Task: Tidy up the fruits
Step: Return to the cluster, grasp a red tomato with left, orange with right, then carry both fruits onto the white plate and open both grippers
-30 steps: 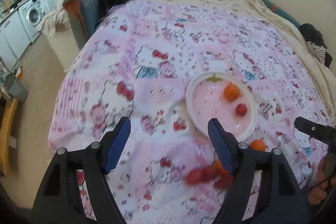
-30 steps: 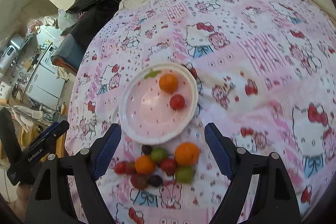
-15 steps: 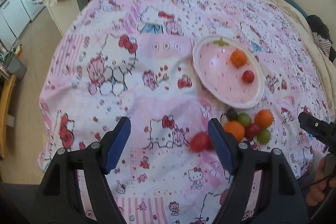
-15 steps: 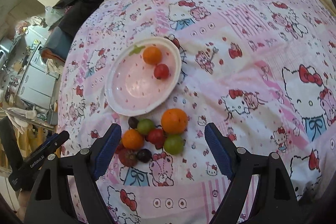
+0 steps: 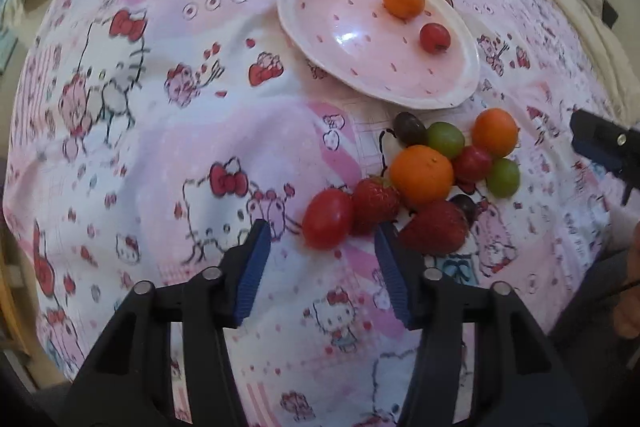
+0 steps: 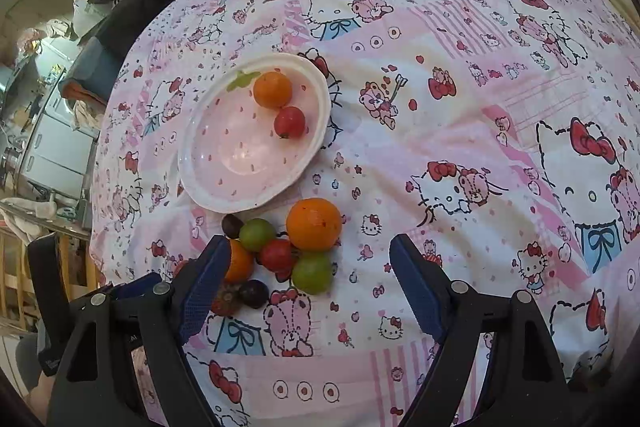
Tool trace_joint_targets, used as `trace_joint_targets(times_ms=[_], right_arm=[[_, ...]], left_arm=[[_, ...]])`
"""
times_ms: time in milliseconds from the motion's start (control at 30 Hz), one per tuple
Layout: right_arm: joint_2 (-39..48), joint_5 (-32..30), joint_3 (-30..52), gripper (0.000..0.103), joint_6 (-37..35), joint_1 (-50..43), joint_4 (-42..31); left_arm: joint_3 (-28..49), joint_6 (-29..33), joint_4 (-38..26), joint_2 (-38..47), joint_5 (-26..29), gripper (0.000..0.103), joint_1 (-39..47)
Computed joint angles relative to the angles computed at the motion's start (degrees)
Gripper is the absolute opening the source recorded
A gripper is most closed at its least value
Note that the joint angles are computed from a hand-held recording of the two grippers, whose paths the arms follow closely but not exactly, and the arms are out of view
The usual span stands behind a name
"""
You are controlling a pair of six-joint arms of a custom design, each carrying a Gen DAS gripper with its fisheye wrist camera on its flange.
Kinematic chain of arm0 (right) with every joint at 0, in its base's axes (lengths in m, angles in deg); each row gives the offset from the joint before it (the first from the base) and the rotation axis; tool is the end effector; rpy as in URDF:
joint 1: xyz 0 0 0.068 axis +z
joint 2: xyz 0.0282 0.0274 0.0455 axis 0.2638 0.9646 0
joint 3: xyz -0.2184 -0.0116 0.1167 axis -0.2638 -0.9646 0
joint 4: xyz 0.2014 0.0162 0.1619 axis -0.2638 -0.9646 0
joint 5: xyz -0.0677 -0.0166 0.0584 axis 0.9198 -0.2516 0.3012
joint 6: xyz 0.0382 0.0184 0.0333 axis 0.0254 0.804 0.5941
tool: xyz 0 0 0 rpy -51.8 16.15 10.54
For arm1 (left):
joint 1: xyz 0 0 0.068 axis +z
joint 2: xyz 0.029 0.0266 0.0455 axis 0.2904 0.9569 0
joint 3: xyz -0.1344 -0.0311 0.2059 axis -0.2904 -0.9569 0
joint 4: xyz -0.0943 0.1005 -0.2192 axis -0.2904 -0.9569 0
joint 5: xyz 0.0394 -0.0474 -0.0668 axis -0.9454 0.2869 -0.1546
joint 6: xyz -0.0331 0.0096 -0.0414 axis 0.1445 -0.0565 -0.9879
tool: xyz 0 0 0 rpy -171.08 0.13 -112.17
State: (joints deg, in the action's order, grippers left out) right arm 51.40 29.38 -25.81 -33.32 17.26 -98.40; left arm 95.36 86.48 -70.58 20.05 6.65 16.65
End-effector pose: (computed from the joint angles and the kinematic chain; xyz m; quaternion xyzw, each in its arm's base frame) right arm 0.2209 0.0209 0.0999 0.0219 0.9640 0.2049 0.1679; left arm 0.1858 -0.0053 0.0707 0.0245 0.9906 -0.0620 0.1192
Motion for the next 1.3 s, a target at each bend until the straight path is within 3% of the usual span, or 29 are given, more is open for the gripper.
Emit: trace_joint_targets(times_ms=[67, 367, 567, 733, 900, 1067, 1300], right_arm=[[0.94, -0.06, 0.55, 0.084, 0.06, 0.04, 0.08], [2.55, 0.53, 1.95, 0.084, 0.17, 1.41, 0.3], [3.46, -2.78, 2.26, 0.084, 0.04, -0.95, -0.31], [7.57, -6.77, 4.43, 0.083, 1.05, -2.27, -1.3], [15.56, -5.64, 9.3, 0.059, 1.4, 0.29, -1.18], [21.36, -1.54, 12.07, 0.057, 3.2, 4.24, -0.3], [27.12, 2.11, 14.81, 0.041, 4.02, 6.38, 1.79]], left_arm=[[1.14, 0.18, 1.43, 3.46, 1.38, 0.027, 0.48], [3.4, 3.25, 1.74, 7.3, 2.54, 0.023, 0.33], [1.94, 3.39, -4.62, -2.68, 4.0, 0.023, 3.87], [2.4, 4.04, -9.72, -9.74, 5.9, 0.023, 12.57], [2.98, 2.62, -8.29, -8.77, 5.91, 0.023, 15.9], [3.35, 1.5, -7.47, -8.27, 5.63, 0.023, 15.04], [2.74, 0.18, -5.73, -8.43, 3.86, 0.023, 11.39]])
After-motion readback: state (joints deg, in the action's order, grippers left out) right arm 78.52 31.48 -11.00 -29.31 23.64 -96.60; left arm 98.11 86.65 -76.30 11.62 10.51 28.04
